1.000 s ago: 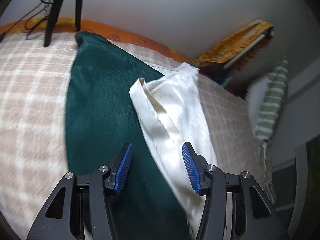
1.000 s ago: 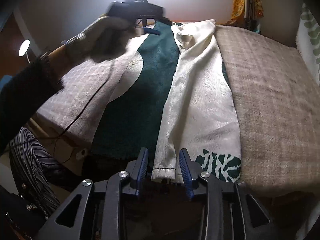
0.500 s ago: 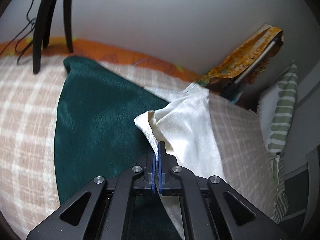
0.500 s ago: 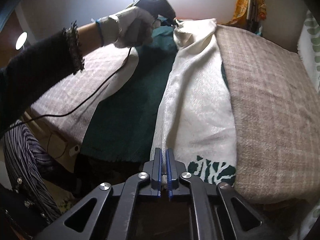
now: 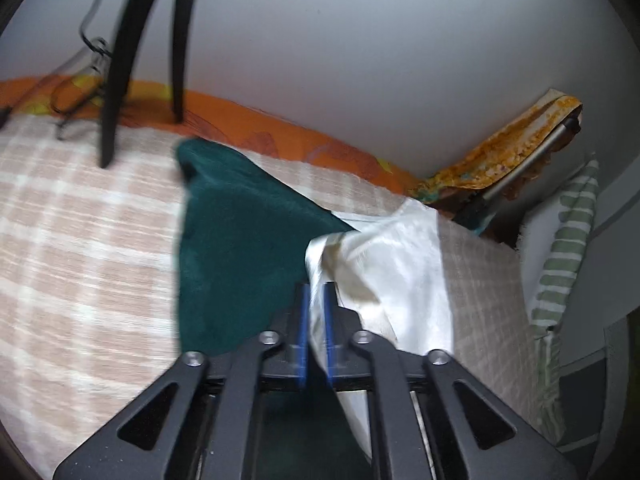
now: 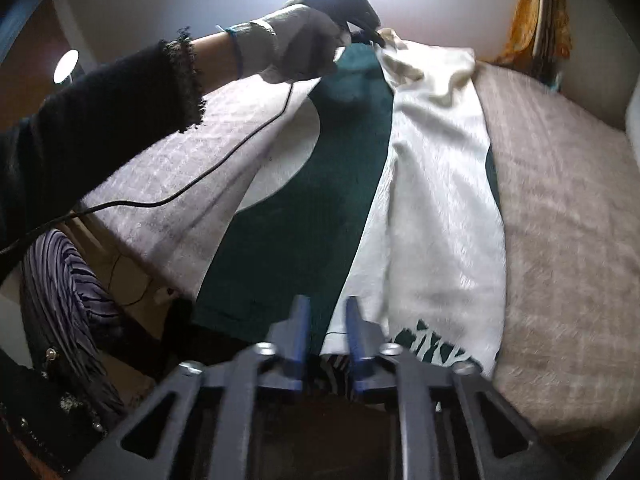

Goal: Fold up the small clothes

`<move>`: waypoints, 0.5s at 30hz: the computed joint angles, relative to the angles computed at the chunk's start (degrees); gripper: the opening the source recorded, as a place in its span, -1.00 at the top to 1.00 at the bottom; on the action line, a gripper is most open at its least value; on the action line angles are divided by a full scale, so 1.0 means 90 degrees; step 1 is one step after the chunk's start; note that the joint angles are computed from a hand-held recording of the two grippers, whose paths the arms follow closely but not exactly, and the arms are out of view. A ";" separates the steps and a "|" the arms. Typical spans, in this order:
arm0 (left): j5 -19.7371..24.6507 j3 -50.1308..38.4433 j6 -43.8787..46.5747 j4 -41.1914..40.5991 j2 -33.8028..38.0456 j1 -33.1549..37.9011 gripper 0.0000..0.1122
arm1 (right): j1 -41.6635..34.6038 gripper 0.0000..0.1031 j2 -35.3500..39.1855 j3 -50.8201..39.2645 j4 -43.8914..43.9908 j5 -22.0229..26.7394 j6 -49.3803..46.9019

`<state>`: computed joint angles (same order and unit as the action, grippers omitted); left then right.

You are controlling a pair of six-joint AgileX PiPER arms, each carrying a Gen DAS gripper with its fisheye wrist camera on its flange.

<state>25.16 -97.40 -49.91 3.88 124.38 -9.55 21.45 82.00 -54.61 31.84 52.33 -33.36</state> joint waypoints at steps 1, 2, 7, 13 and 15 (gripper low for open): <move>0.0031 0.0125 -0.0257 0.0333 -0.0128 -0.0031 0.73 | -0.0445 0.55 -0.0013 -0.0004 0.0417 0.0192 -0.0236; 0.0007 0.0330 -0.0444 0.0628 -0.0320 -0.0066 0.73 | -0.0822 0.55 -0.0074 0.0026 0.0690 0.0298 -0.0377; 0.0071 0.1015 -0.0304 0.1190 -0.1101 -0.0410 0.73 | -0.2021 0.49 -0.0193 0.0034 0.0312 -0.0079 0.0034; -0.0017 0.1947 0.0676 0.0696 -0.2013 -0.1280 0.72 | -0.2173 0.39 0.0626 0.0021 -0.0208 0.0016 0.0300; -0.0123 0.2357 0.1286 0.0198 -0.2292 -0.1667 0.72 | -0.2277 0.38 0.0724 0.0141 0.0093 0.0208 0.0013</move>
